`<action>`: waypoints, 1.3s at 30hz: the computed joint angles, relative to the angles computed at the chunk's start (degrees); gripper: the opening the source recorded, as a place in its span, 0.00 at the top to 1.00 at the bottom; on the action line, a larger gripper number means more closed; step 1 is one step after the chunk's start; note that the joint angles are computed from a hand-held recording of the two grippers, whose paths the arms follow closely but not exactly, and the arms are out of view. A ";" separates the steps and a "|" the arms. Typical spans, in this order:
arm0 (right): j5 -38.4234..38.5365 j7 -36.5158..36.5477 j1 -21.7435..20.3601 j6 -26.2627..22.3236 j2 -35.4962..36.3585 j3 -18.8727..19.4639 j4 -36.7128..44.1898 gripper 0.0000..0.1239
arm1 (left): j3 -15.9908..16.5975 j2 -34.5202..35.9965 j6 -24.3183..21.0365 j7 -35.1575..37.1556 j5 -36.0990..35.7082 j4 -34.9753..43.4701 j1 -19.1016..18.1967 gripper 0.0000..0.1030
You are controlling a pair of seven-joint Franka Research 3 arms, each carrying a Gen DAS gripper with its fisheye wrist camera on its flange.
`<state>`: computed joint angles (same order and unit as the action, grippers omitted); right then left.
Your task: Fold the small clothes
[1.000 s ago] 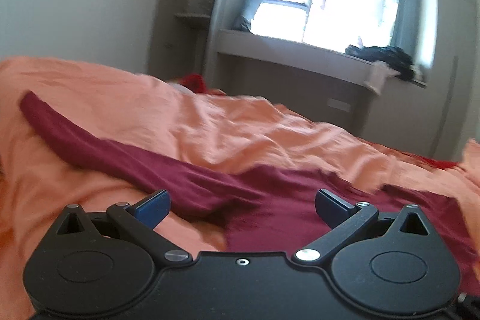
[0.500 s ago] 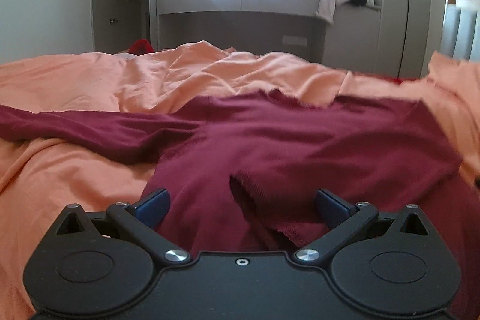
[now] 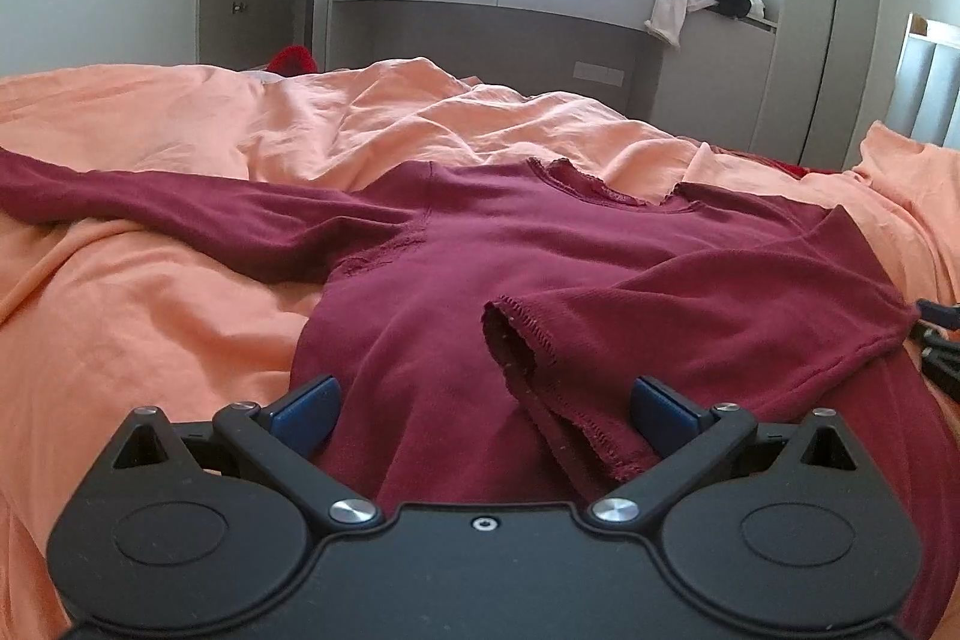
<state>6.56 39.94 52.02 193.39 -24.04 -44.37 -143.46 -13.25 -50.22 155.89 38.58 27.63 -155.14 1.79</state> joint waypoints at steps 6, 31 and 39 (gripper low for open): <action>11.22 11.88 -0.11 -6.16 -2.50 0.57 0.44 0.99 | 0.58 0.06 0.42 -0.11 -0.42 -0.17 -0.41 0.00; 21.34 17.72 -14.64 -6.87 -5.13 24.00 -2.88 0.17 | 10.81 -7.54 2.14 10.28 -12.39 -4.93 -5.73 0.00; 16.93 20.63 -14.44 5.61 -8.01 28.09 -12.18 0.17 | 8.36 -15.80 -6.12 5.11 -10.36 -4.80 10.38 0.00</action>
<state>23.49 60.57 37.58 199.00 -32.05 -16.28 -155.63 -4.89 -66.02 149.77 43.69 17.26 -159.93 12.17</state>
